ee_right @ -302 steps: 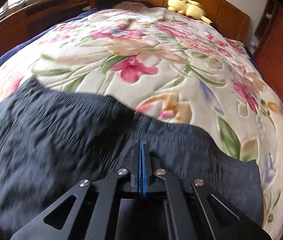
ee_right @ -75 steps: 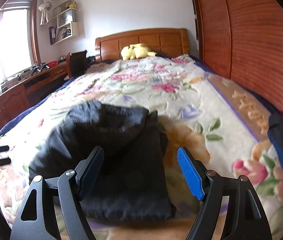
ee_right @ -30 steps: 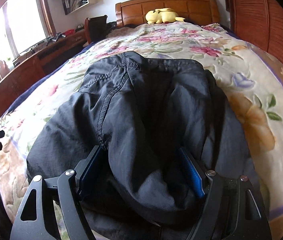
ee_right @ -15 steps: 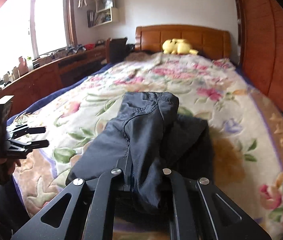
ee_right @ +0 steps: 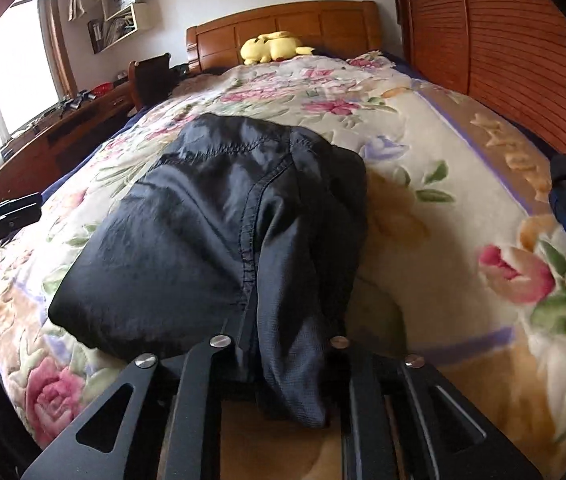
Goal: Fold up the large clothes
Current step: 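Hold the jacket with the right gripper while the left gripper moves to grasp it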
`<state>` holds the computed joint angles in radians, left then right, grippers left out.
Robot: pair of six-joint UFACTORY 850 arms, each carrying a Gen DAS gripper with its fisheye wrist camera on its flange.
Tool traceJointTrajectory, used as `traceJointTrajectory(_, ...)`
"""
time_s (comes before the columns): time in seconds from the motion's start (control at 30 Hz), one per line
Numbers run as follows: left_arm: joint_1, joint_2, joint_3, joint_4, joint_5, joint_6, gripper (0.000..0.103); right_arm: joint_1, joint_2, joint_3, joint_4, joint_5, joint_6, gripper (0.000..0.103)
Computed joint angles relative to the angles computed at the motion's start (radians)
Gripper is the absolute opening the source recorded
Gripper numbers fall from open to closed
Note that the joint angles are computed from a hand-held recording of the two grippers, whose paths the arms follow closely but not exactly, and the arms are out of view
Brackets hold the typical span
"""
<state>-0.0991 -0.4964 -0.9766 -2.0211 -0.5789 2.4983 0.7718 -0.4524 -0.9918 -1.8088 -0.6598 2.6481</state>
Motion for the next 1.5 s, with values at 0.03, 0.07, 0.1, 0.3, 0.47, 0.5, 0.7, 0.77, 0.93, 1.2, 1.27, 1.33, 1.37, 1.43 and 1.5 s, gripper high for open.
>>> traceJointTrajectory(0.03, -0.007, -0.009, -0.016, 0.008, 0.008, -0.013, 0.071, 0.008, -0.007, -0.005, 0.037, -0.016, -0.022, 0.038)
traceJointTrajectory(0.07, -0.014, -0.019, -0.033, 0.011, 0.016, -0.021, 0.071, 0.008, -0.012, -0.014, 0.077, -0.027, -0.057, 0.044)
traceJointTrajectory(0.1, -0.022, -0.027, -0.049, 0.006, 0.026, -0.022, 0.071, 0.012, -0.027, -0.027, 0.112, -0.045, -0.084, 0.053)
traceJointTrajectory(0.3, -0.071, -0.096, -0.161, -0.025, 0.087, -0.025, 0.071, 0.012, -0.070, -0.044, 0.089, -0.076, -0.001, 0.073)
traceJointTrajectory(0.47, -0.113, -0.186, -0.296, -0.016, 0.162, -0.067, 0.071, 0.018, -0.082, -0.045, 0.089, -0.078, 0.003, 0.074)
traceJointTrajectory(0.5, -0.119, -0.201, -0.321, 0.001, 0.174, -0.089, 0.071, 0.015, -0.081, -0.042, 0.075, -0.070, 0.017, 0.074)
traceJointTrajectory(0.7, -0.161, -0.310, -0.488, 0.028, 0.264, -0.138, 0.071, -0.003, -0.055, -0.004, 0.005, -0.042, 0.080, 0.074)
traceJointTrajectory(0.77, -0.167, -0.346, -0.544, 0.076, 0.290, -0.203, 0.071, -0.001, -0.053, 0.000, -0.002, -0.045, 0.083, 0.074)
traceJointTrajectory(0.93, -0.174, -0.440, -0.681, 0.321, 0.341, -0.493, 0.071, 0.003, -0.048, 0.009, -0.012, -0.043, 0.090, 0.074)
traceJointTrajectory(1.2, -0.168, -0.537, -0.812, 0.636, 0.348, -0.877, 0.077, 0.005, -0.045, 0.013, -0.016, -0.037, 0.096, 0.075)
traceJointTrajectory(1.27, -0.169, -0.549, -0.828, 0.681, 0.347, -0.913, 0.078, 0.006, -0.045, 0.011, -0.010, -0.035, 0.091, 0.075)
traceJointTrajectory(1.33, -0.173, -0.561, -0.849, 0.769, 0.345, -0.989, 0.078, 0.005, -0.046, 0.008, -0.008, -0.028, 0.089, 0.075)
traceJointTrajectory(1.37, -0.176, -0.566, -0.858, 0.808, 0.346, -1.020, 0.078, 0.005, -0.046, 0.007, -0.006, -0.026, 0.088, 0.075)
traceJointTrajectory(1.43, -0.179, -0.580, -0.884, 0.887, 0.340, -1.087, 0.078, 0.004, -0.046, 0.005, -0.001, -0.023, 0.085, 0.076)
traceJointTrajectory(1.5, -0.181, -0.601, -0.920, 0.989, 0.319, -1.176, 0.078, 0.003, -0.046, 0.003, 0.005, -0.019, 0.083, 0.078)
